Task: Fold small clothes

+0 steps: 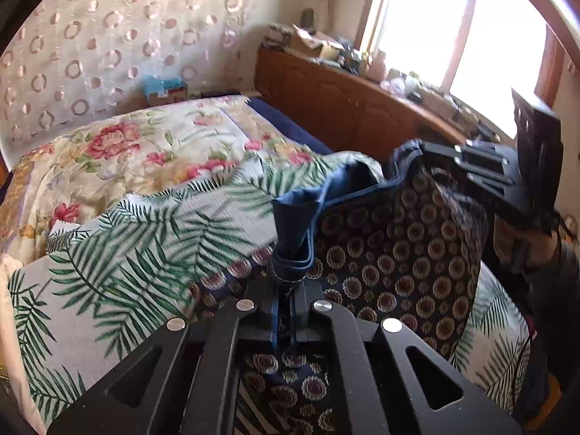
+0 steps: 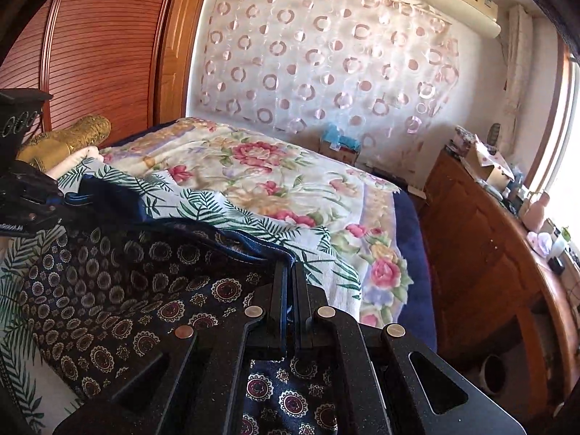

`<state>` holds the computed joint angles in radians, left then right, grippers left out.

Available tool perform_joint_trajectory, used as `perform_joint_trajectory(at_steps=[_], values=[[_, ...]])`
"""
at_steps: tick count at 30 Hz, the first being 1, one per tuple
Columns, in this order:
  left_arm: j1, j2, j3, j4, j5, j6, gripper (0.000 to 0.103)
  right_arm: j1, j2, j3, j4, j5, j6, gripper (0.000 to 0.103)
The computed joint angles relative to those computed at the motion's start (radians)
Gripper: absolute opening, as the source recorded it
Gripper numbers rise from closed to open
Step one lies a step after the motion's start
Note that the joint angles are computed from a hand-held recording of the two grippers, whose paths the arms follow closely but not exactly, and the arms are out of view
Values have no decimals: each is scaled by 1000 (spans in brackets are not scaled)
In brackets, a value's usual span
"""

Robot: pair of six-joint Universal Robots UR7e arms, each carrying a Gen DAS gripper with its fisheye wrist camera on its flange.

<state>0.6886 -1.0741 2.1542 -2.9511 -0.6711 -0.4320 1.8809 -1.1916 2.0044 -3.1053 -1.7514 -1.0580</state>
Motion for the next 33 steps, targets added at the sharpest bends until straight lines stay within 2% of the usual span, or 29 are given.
perform_joint_trajectory(at_steps=[2,4,6,8,11,12,16,19,24,29,33], values=[[-7,-7,0,11,65,-47,4,-12,-7,14,-11,7,13,2],[4,-17,-17,81,83,-105,6,-11,-12,7,14,5,51,2],[14,-23,-34,161,74,-140,18,-7,-6,7,9,-15,75,3],[15,-29,-33,184,77,-153,25,5,-8,22,-32,-55,103,15],[6,-40,-12,173,88,-145,47,4,-47,48,-24,-64,145,48],[2,-45,-2,155,88,-135,49,2,-64,59,-12,-65,160,52],[-7,-62,23,135,93,-132,63,-8,-98,75,50,-92,197,55],[3,-71,36,116,64,-131,76,-20,-87,62,94,-124,224,55],[32,-64,19,210,45,-189,77,-31,-48,30,161,-158,289,55],[46,-53,17,216,27,-196,77,-47,-22,-15,215,-143,356,62],[60,-46,13,188,-1,-187,77,-47,-26,-33,244,-137,353,63]])
